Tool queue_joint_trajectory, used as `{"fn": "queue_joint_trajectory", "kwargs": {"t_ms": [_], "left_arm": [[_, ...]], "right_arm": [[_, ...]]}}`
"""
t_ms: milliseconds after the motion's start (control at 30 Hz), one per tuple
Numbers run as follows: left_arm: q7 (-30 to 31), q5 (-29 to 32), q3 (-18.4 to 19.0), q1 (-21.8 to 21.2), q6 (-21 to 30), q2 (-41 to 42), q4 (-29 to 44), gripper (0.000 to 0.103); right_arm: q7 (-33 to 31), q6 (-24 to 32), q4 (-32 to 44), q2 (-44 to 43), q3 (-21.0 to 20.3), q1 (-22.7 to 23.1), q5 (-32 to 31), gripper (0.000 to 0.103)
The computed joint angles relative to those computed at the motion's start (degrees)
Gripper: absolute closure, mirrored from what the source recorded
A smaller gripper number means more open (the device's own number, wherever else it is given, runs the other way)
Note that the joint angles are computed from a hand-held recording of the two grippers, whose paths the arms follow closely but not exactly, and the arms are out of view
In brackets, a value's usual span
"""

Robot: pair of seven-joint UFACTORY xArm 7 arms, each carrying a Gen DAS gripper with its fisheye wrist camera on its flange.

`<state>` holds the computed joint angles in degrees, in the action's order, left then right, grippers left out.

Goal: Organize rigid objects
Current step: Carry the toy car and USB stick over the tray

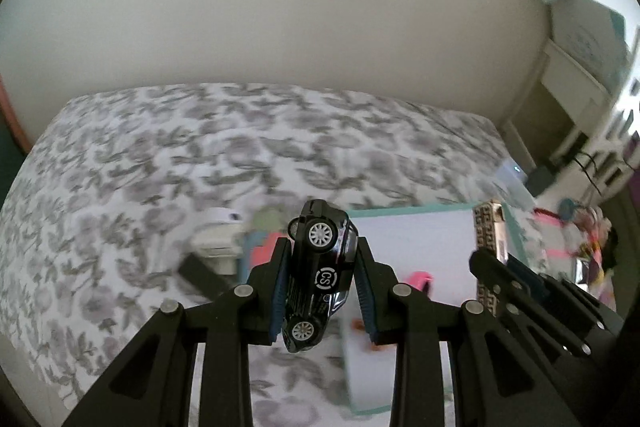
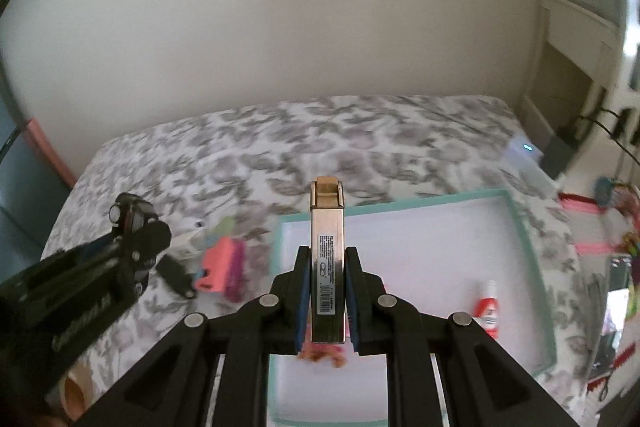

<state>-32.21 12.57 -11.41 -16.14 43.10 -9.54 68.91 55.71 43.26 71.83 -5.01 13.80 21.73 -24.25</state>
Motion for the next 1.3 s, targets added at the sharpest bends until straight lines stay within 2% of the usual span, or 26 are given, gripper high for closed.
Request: {"fn": "queue_joint_trajectory", "kwargs": {"t_ms": [300,500,600,767,967,1300], "left_arm": [[1.7,-1.9,-1.7,-4.6,0.9,6.6,5.7,0.071],[0.8,-1.3,-1.7,-7.4,0.4,9.8,7.7,0.071],[2.1,-3.3,-1.3,-8.2,0.1,11.3,8.2,0.071],[3.8,-9.5,-0.8,-8.6,-0.2,13.3,7.4,0.071],[3.8,-8.7,-0.4,-9.4,1.0,15.3,7.3,0.071],[4.6,-9.7,-0.1,-9.4,1.7,16.0,7.1,0.071]], "right_arm": [[3.8,2.7,-7.9,-7.0,-1.3,-5.0,0.6,0.086],[5.0,3.8,-11.5,-10.5,-1.5,-8.4,1.7,0.086],[4.8,4.1,-12.1,-10.6,-1.5,-9.7,1.8,0.086],[1.7,4.3,-13.2,-8.5,-2.1,-9.4,5.1,0.086],[-1.4,4.1,-14.6,-6.4,-2.8,-8.5,8.6,0.086],[-1.6,4.0,-15.4,-6.9,-2.9,-8.4,9.0,0.086]]}}
